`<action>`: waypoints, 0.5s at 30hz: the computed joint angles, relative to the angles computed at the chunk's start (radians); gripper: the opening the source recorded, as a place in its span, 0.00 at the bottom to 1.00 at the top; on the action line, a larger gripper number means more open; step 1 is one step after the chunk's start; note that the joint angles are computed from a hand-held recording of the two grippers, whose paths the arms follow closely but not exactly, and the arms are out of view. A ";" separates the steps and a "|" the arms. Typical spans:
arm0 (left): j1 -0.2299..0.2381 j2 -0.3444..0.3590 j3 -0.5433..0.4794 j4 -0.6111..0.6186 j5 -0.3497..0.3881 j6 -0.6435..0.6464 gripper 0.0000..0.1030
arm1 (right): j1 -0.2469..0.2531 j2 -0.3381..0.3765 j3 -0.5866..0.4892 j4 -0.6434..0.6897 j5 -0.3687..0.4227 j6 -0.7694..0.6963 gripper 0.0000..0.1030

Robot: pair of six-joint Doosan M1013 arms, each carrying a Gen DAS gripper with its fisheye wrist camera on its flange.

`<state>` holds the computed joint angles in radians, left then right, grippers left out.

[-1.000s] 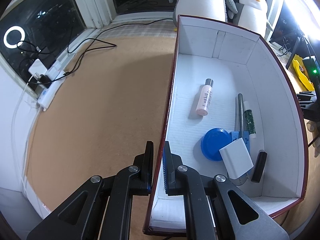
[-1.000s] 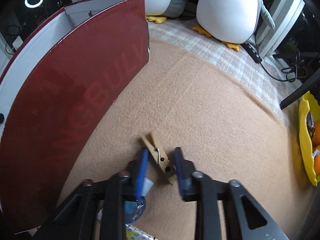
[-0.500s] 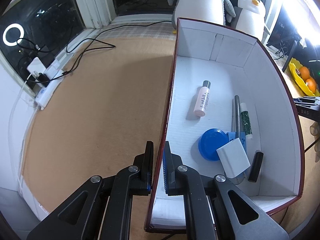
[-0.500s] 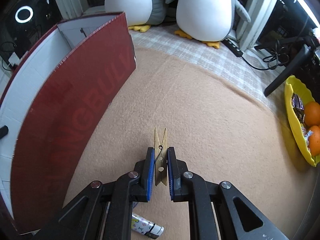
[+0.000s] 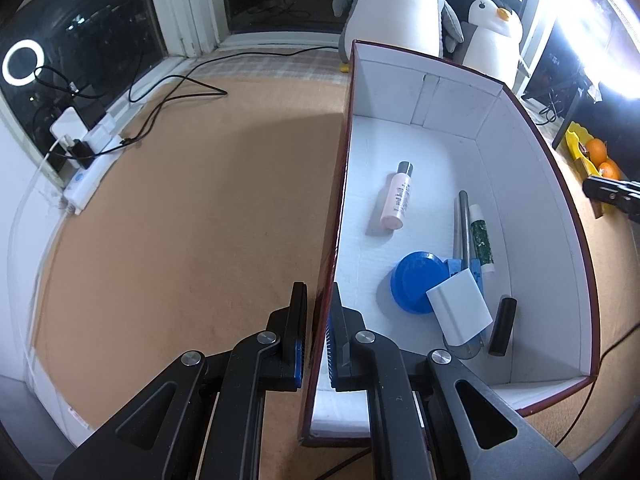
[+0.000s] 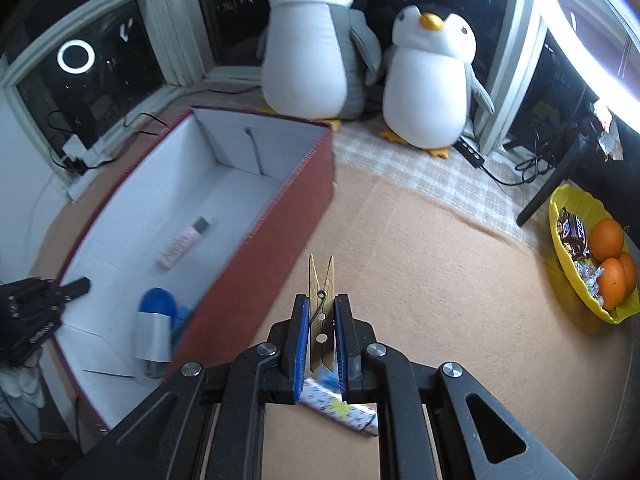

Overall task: Organize rigid objects
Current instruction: 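Carry the clothespin into the box and release it with the right gripper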

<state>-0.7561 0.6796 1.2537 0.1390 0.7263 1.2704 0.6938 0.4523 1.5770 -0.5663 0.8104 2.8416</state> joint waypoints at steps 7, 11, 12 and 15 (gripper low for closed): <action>0.004 -0.011 0.020 -0.021 -0.027 0.022 0.07 | 0.042 0.020 -0.059 -0.008 -0.014 -0.022 0.11; 0.007 -0.017 0.029 -0.033 -0.037 0.034 0.07 | 0.060 0.037 -0.089 0.011 -0.020 -0.048 0.11; 0.007 -0.018 0.031 -0.036 -0.039 0.036 0.07 | 0.064 0.041 -0.097 0.018 -0.019 -0.056 0.11; 0.008 -0.020 0.036 -0.044 -0.044 0.043 0.07 | 0.073 0.057 -0.116 0.037 -0.019 -0.077 0.11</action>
<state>-0.7481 0.6597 1.2896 0.0952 0.6819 1.3138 0.7669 0.5089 1.4606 -0.5288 0.7918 2.7641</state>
